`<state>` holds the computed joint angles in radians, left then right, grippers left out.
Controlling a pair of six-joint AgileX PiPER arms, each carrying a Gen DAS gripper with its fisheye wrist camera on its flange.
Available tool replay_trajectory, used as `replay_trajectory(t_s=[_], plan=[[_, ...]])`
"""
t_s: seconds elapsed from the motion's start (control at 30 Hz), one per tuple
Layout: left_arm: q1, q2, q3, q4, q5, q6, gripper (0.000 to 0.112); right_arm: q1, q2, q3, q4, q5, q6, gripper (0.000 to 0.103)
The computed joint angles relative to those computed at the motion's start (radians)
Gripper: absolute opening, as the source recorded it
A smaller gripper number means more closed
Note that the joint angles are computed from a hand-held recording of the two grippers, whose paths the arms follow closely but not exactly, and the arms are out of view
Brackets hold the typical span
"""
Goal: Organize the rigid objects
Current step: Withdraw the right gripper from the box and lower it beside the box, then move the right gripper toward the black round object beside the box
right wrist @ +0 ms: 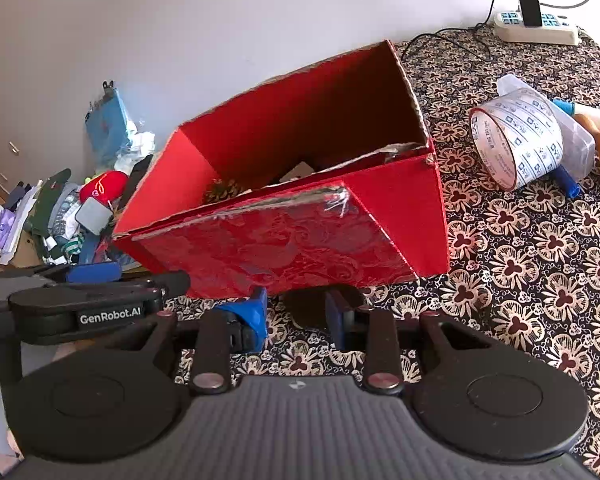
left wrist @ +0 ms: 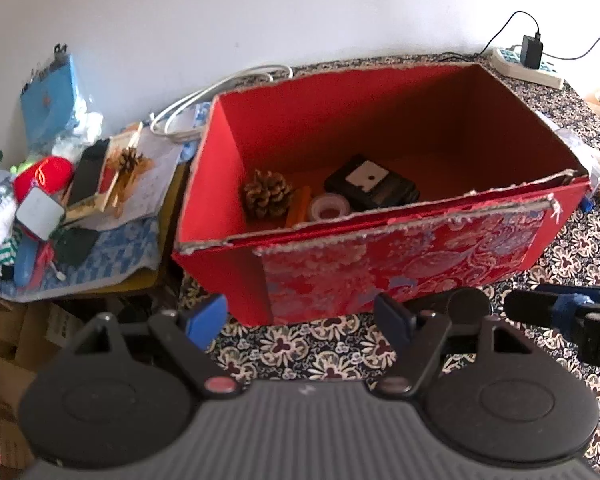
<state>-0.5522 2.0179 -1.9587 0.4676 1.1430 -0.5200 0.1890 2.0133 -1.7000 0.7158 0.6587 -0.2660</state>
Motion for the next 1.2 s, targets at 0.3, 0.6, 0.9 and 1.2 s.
replay_trajectory(t_s=[0.3,0.6,0.9,1.2], plan=[[0.026,0.041,-0.041,-0.039,0.013,0.029,0.076,0.006,0.048,-0.047,-0.010,0.012,-0.006,0.012],[0.038,0.054,-0.044,-0.056,0.013,0.049,0.076,0.007,0.072,-0.061,0.002,-0.002,-0.012,0.011],[0.069,0.014,0.061,-0.128,-0.088,0.083,0.075,-0.002,0.093,-0.072,0.012,0.008,-0.005,0.011],[0.163,-0.135,0.401,-0.547,-0.402,0.396,0.076,-0.041,0.141,-0.082,0.042,0.027,0.006,0.009]])
